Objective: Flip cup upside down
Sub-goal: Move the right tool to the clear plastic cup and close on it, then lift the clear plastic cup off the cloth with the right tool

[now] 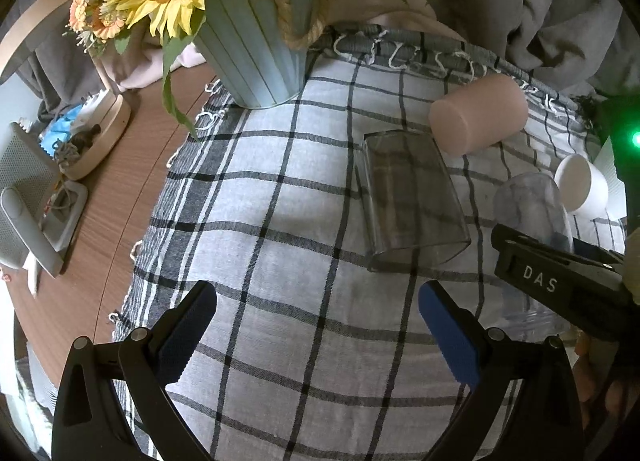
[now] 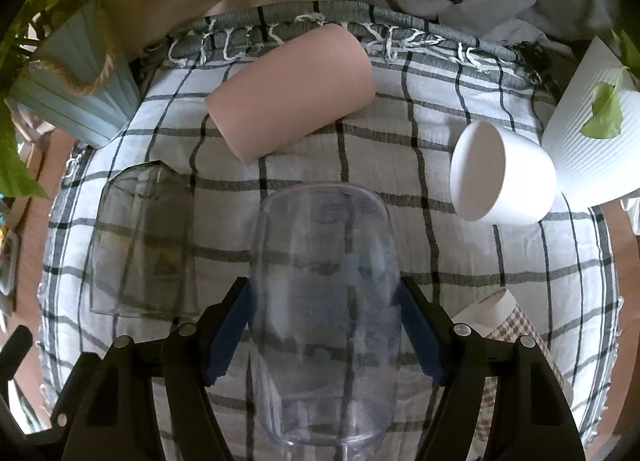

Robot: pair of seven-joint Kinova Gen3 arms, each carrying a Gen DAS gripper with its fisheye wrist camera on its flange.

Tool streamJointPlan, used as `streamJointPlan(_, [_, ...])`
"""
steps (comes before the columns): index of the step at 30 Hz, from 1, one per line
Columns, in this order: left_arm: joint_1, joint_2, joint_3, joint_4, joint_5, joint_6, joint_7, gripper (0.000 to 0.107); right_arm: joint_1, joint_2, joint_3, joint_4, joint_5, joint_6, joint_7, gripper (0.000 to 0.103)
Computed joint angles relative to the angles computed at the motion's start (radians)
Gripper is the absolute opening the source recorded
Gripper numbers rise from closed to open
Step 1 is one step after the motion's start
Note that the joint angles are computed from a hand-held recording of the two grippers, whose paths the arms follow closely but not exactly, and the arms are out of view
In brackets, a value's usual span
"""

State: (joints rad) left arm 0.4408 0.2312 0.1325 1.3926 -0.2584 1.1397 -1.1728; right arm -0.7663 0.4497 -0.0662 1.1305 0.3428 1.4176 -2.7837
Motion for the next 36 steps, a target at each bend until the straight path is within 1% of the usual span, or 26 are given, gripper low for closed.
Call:
streamJointPlan(2, [0.004, 0.0, -0.001, 0.002, -0.01, -0.002, 0.007, 0.103, 0.007, 0.0, -0.002, 0.006, -0.008, -0.01, 0.004, 0.072])
streamJointPlan(6, [0.003, 0.0, -0.001, 0.0, -0.011, -0.002, 0.003, 0.103, -0.002, 0.012, 0.002, -0.014, 0.002, 0.011, 0.01, 0.072])
streamJointPlan(10, [0.001, -0.011, -0.001, 0.006, -0.014, -0.006, -0.001, 0.103, -0.002, -0.003, 0.002, 0.004, -0.006, -0.005, -0.016, 0.072])
streamJointPlan(12, [-0.005, -0.023, 0.0, 0.014, -0.011, -0.011, -0.011, 0.103, -0.006, -0.018, 0.001, 0.019, -0.006, -0.016, -0.038, 0.072])
streamJointPlan(15, [-0.012, -0.04, 0.004, 0.027, -0.01, -0.016, -0.028, 0.103, -0.03, -0.038, -0.001, 0.026, 0.02, -0.006, -0.077, 0.072])
streamJointPlan(19, [-0.041, -0.07, 0.009, 0.044, 0.026, -0.02, -0.071, 0.103, -0.066, -0.073, -0.012, 0.033, 0.048, 0.005, -0.154, 0.072])
streamJointPlan(23, [-0.06, -0.102, 0.013, 0.065, 0.036, -0.02, -0.112, 0.103, -0.124, -0.085, -0.027, 0.002, 0.093, 0.06, -0.233, 0.072])
streamJointPlan(25, [-0.08, -0.124, 0.012, 0.081, 0.061, -0.024, -0.139, 0.103, -0.151, -0.084, -0.033, -0.018, 0.114, 0.086, -0.265, 0.072])
streamJointPlan(27, [-0.1, -0.142, 0.011, 0.093, 0.088, -0.02, -0.167, 0.103, -0.179, -0.077, -0.038, -0.052, 0.126, 0.134, -0.283, 0.072])
streamJointPlan(28, [-0.111, -0.154, 0.01, 0.103, 0.106, -0.021, -0.184, 0.103, -0.191, -0.08, -0.04, -0.055, 0.134, 0.139, -0.295, 0.072])
streamJointPlan(32, [-0.139, -0.193, 0.014, 0.134, 0.154, -0.016, -0.225, 0.103, -0.235, -0.072, -0.048, -0.095, 0.139, 0.207, -0.338, 0.072])
streamJointPlan(34, [-0.14, -0.211, 0.022, 0.155, 0.15, -0.02, -0.239, 0.103, -0.25, -0.063, -0.049, -0.108, 0.135, 0.232, -0.353, 0.072])
streamJointPlan(36, [-0.141, -0.22, 0.029, 0.17, 0.142, -0.017, -0.244, 0.103, -0.253, -0.063, -0.055, -0.102, 0.114, 0.234, -0.37, 0.072])
